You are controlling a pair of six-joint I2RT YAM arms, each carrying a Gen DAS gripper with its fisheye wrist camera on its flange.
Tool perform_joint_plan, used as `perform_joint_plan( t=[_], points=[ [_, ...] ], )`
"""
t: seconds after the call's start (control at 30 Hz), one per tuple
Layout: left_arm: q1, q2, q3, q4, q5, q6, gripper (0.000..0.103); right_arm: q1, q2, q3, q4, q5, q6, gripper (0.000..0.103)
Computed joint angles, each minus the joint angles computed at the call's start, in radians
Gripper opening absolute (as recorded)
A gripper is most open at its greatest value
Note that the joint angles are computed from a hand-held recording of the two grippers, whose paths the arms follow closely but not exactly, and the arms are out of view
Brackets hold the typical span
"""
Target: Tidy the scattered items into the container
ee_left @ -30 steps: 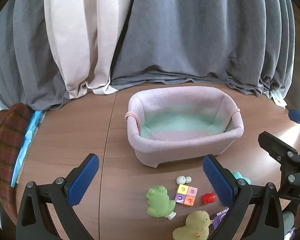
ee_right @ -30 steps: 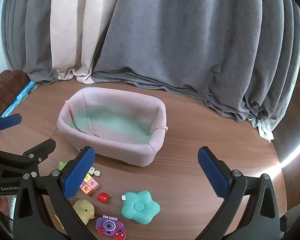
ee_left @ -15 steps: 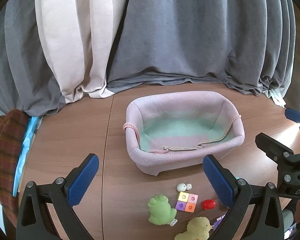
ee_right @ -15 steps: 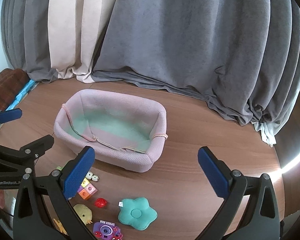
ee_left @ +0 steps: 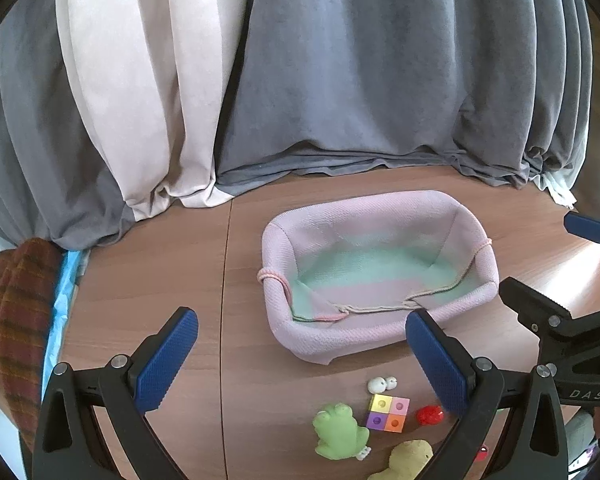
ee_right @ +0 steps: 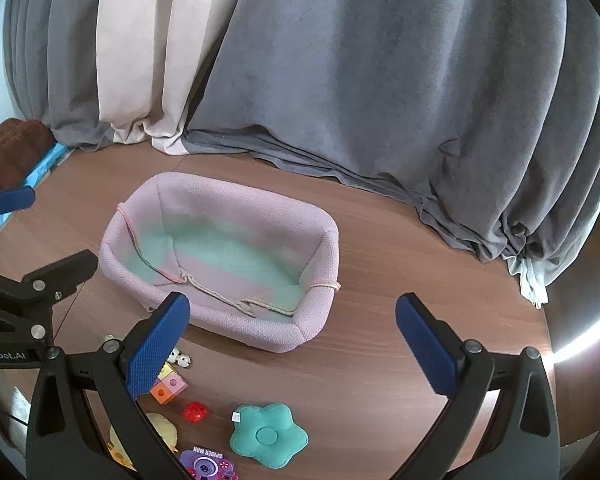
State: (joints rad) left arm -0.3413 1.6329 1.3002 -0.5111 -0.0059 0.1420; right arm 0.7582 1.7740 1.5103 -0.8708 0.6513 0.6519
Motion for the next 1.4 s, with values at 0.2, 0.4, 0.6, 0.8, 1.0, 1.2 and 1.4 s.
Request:
perform_joint_plan(
  t=[0.2,0.4,0.6,0.8,1.0,1.2,1.4],
  points=[
    [0.014,0.025,0.025,-0.003,-0.004,0.006,0.103,-0.014,0.021,0.030,-0.009,-0.011,-0.019,0.102],
    [0.020,0.054,0.054,-0.008,-0.001,-0.001,0.103,-0.030,0.023,0.037,-0.004,-0.030,-0.031,0.102],
    [0.021,0.073,0.079,-0.022,0.003,-0.009,0.103,-0.039,0.033,0.050,-0.003,-0.048,-0.045,0.102],
    [0.025,0.094,0.106,-0.036,0.020,-0.010,0.103,-0.040,0.063,0.087,-0.026,-0.048,-0.055,0.102],
    [0.015,0.110,0.114,-0.036,0.013,0.007,0.103,-0.053,0.069,0.089,-0.028,-0.067,-0.056,0.102],
    [0.008,0.122,0.123,-0.037,0.006,0.014,0.103,-0.059,0.074,0.096,-0.033,-0.071,-0.057,0.102],
    [0.005,0.142,0.145,-0.041,0.010,0.021,0.103,-0.067,0.070,0.090,-0.025,-0.085,-0.059,0.102]
  ],
)
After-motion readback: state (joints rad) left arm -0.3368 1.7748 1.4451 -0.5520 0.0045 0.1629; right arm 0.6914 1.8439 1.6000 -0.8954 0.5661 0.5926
